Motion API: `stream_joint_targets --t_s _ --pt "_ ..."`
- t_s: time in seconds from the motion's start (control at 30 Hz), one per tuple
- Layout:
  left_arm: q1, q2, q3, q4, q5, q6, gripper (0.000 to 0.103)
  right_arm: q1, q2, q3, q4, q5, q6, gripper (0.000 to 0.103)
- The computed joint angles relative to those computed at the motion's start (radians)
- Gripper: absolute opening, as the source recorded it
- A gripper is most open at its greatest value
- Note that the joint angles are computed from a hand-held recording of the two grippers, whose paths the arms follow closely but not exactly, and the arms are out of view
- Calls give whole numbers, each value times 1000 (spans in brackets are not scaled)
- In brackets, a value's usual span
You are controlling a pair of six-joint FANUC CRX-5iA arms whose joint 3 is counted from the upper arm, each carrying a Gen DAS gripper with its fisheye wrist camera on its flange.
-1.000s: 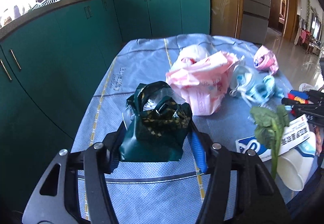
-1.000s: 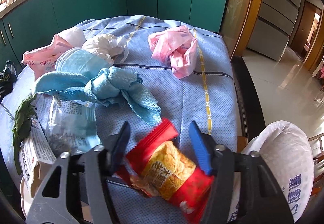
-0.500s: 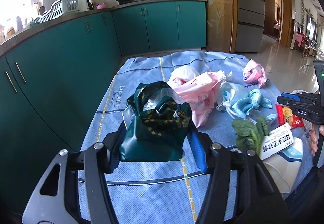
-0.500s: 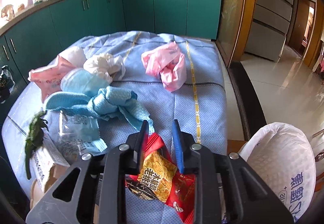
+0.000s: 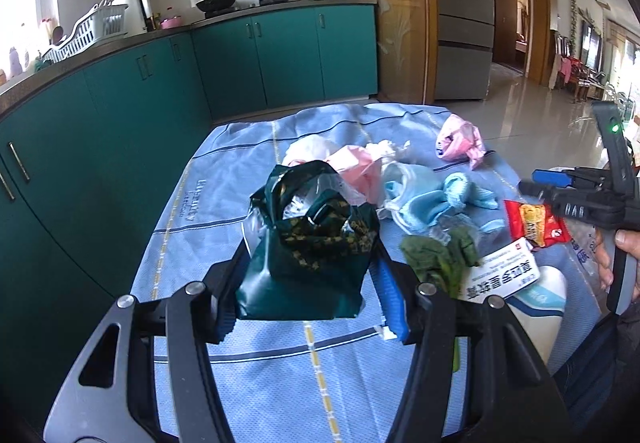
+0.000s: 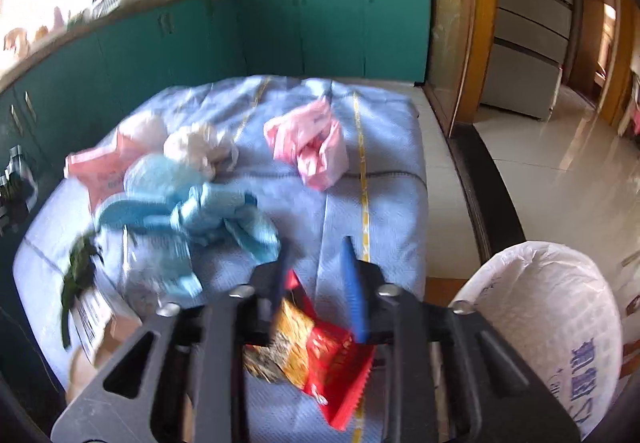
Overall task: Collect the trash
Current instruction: 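Carry the green bag and red wrapper over the bin and release both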
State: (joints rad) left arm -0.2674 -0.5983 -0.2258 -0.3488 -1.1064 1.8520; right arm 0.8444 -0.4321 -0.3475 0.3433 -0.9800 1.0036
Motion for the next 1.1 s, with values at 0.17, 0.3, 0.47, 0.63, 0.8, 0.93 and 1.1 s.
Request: stream_joint_targets --t_s 0.17,0.3,0.47,0.63,0.8,0.93,1.1 --pt "-6 1 -3 22 12 -10 59 35 20 -11 3 -69 41 85" --pt "-10 6 -6 36 20 -19 59 25 26 -16 -20 -98 55 84" --pt "-34 17 5 30 36 -14 59 -7 -3 -9 -93 -86 97 48" --pt "-82 43 31 30 62 -4 59 -15 -65 -50 -28 -28 14 41" --pt "-162 110 86 31 97 -1 59 -65 -173 -140 195 39 -213 41" --pt "-198 193 115 138 176 -62 58 -161 -222 -179 299 26 -350 41" --pt "-273 342 172 229 233 -109 58 -273 -253 -196 293 -16 -399 41"
